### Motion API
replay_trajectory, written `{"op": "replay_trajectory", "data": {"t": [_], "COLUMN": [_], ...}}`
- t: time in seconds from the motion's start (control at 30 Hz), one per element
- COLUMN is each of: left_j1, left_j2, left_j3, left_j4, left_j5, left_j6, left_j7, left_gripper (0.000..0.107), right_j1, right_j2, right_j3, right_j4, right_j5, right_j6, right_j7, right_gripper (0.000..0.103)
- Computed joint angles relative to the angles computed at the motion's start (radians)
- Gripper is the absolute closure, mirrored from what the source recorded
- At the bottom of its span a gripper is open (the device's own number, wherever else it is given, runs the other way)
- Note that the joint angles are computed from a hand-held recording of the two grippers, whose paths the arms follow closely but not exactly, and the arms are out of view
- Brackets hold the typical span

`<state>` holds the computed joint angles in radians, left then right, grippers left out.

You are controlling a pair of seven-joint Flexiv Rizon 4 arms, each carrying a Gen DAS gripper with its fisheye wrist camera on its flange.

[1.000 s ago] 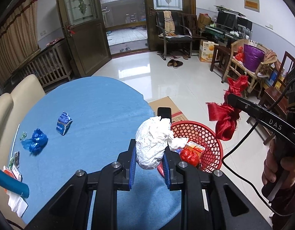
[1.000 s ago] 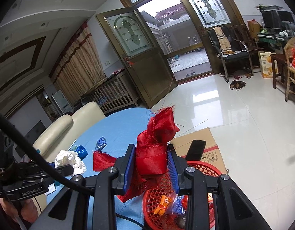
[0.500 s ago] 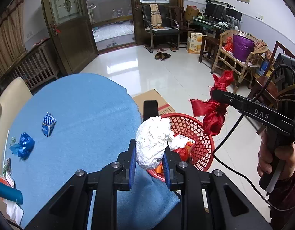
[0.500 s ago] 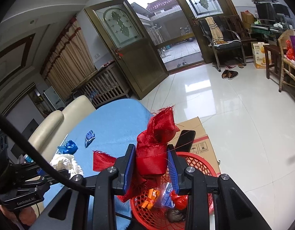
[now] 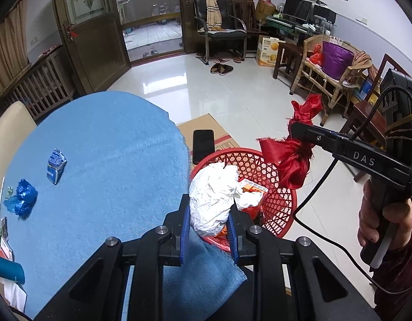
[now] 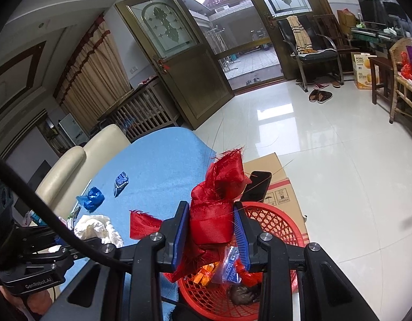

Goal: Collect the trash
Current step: 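Carry the red bag and white tissue over the red basket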

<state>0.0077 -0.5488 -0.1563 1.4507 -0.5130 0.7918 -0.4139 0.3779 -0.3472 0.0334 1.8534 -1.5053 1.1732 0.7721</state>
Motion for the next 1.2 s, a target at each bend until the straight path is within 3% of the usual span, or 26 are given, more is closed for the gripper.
{"op": "replay_trajectory", "data": {"t": [0.73,1.2], "left_j1": [-0.017,-0.030], "left_j2": [-0.052,-0.096], "left_j3": [0.017,0.019], "left_j4": [-0.059,-0.113], "left_j5": [0.076,0.102], "left_j6": [-0.068,-0.126], "left_j7": [-0.060,-0.090], "left_gripper": [0.081,0.081], "right_j1": [0.010,0.026], "right_j2": [0.013,-0.001], "right_j3": [0.002,0.006], "right_j4": [0.034,0.034], "right_j5": [0.063,0.172], "right_j6": [-0.041,-0.056], "right_j7": [-0.011,-0.033], "right_gripper": [0.068,0.067]}}
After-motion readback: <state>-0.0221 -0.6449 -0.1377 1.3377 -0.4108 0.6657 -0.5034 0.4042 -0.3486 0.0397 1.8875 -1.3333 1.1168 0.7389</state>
